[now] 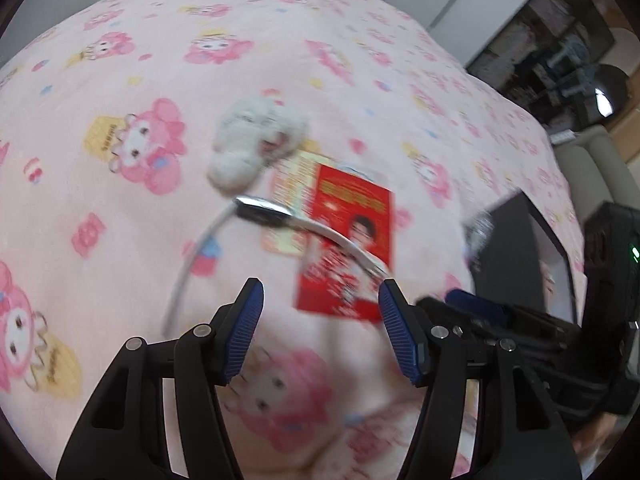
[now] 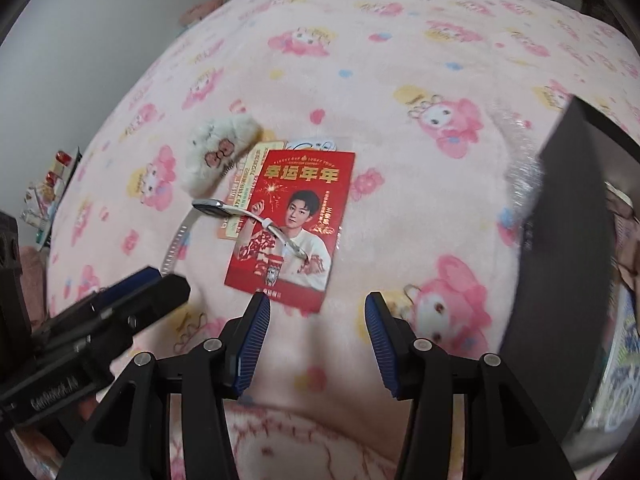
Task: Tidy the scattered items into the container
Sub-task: 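Grasp the white-strapped smartwatch with the left gripper and lift it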
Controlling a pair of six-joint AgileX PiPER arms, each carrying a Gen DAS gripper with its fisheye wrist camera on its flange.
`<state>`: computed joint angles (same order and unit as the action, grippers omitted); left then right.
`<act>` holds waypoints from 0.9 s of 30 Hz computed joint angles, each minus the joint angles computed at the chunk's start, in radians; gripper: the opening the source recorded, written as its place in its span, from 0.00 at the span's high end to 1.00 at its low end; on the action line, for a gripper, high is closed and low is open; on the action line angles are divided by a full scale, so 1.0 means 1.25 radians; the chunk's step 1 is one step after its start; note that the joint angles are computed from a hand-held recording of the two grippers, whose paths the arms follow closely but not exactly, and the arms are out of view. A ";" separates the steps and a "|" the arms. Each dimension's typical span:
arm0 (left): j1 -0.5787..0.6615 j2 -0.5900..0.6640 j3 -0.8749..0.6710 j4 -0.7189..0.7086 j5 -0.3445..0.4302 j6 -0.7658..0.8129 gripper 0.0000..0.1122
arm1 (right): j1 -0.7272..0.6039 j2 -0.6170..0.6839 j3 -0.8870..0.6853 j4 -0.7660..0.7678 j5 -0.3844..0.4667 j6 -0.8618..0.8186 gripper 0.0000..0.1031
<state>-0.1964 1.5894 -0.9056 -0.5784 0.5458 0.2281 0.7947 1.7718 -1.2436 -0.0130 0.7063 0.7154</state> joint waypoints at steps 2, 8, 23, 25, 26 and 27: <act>0.026 0.037 -0.022 0.008 -0.014 -0.016 0.46 | -0.008 0.041 -0.042 0.017 0.004 -0.042 0.56; 0.127 0.144 -0.080 -0.166 0.013 0.097 0.49 | -0.031 0.166 -0.177 0.082 0.036 -0.180 0.56; 0.052 0.227 -0.139 -0.073 -0.002 0.054 0.73 | -0.086 0.163 -0.120 0.119 0.026 -0.159 0.80; 0.047 0.216 -0.111 -0.084 -0.003 0.071 0.73 | -0.092 0.138 -0.087 0.134 0.012 -0.153 0.80; 0.045 0.211 -0.096 -0.092 -0.007 0.079 0.73 | -0.094 0.124 -0.069 0.148 0.002 -0.156 0.80; 0.046 0.205 -0.081 -0.105 -0.009 0.092 0.73 | -0.095 0.110 -0.052 0.166 -0.005 -0.166 0.80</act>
